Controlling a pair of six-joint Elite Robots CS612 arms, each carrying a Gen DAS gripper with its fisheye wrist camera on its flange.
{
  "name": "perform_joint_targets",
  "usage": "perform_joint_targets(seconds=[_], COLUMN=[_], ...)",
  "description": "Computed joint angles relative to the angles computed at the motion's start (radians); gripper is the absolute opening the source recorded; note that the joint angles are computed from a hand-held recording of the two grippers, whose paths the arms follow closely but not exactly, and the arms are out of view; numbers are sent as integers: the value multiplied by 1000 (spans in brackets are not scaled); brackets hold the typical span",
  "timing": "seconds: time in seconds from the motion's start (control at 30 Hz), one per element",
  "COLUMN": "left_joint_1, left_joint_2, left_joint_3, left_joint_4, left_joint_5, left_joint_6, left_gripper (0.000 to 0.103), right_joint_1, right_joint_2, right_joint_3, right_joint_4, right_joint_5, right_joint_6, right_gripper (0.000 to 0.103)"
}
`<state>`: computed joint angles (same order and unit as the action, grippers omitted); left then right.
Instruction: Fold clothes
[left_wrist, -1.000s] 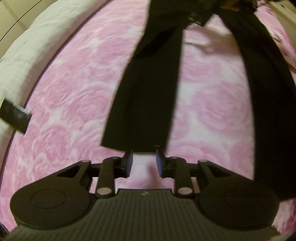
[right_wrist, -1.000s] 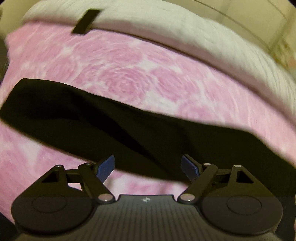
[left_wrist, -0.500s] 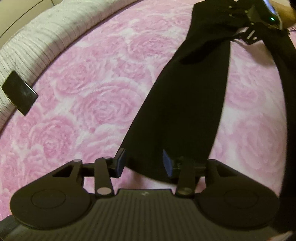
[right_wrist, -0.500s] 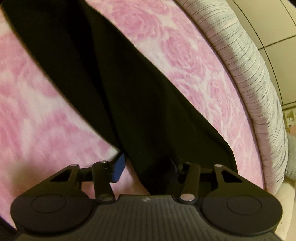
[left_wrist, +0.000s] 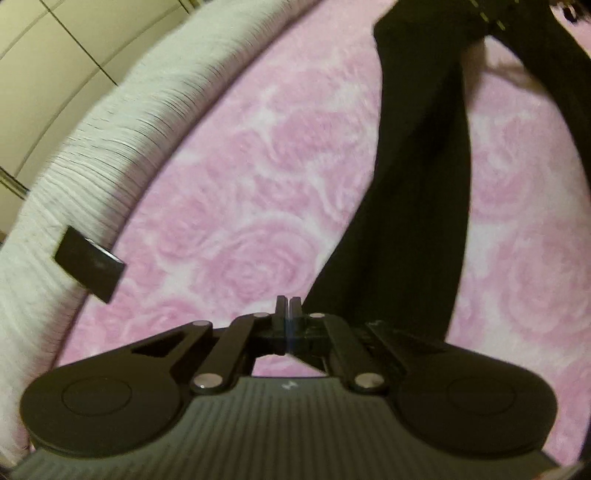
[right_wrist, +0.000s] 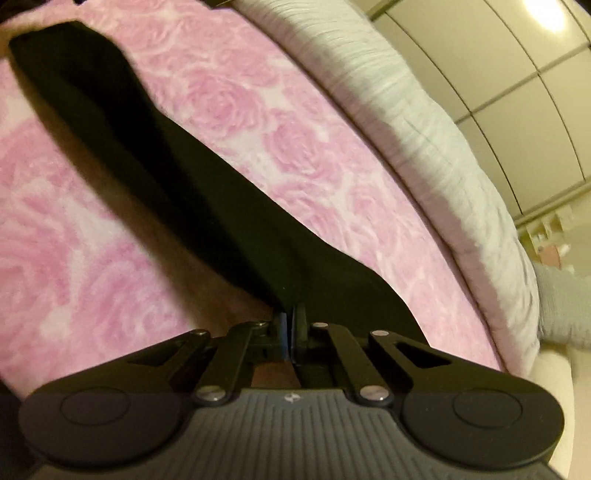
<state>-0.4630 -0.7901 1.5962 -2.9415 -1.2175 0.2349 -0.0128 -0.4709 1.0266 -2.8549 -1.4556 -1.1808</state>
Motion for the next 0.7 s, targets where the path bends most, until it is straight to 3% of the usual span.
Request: perform_joint_targets(seconds=[0.1, 0.17, 0.2, 0.23, 0.3, 0.37, 0.47, 0.57, 0.67, 0.7], left_joint_1=[-7, -4, -1, -3, -6, -9, 3, 23, 44, 49], left_joint_2=[-35, -44, -46, -41, -32, -16, 10, 33, 57, 63], left_joint_3=[36, 42, 41, 40, 38, 33, 5, -30, -65, -79], left_joint_4=[17, 48, 64, 63, 62, 45, 57, 58, 45, 61], left_joint_5=[-20, -51, -69, -66, -61, -62, -138, -229, -316, -338], left_joint_6=[21, -14, -37, -39, -43, -18, -33, -106, -197, -222], left_gripper=[0, 4, 12, 32, 56, 70, 79, 80, 76, 68], right_joint_1=[-9, -12, -12, -13, -16, -20, -20, -15, -11, -12], right_joint_2=[-33, -44, -50, -55, -63, -65, -64, -56, -52, -52], right_joint_3=[58, 78, 85, 94, 111, 115, 120, 117, 114, 118], right_joint_4=[35, 40, 43, 40, 35, 48, 54, 49, 55, 54], right_joint_5=[-29, -44, -52, -57, -68, -90, -123, -140, -158, -162], right_joint_6=[-26, -13, 0, 0, -34, -60, -76, -74, -62, -62], right_gripper=[0, 0, 0, 0, 0, 0, 0, 0, 0, 0])
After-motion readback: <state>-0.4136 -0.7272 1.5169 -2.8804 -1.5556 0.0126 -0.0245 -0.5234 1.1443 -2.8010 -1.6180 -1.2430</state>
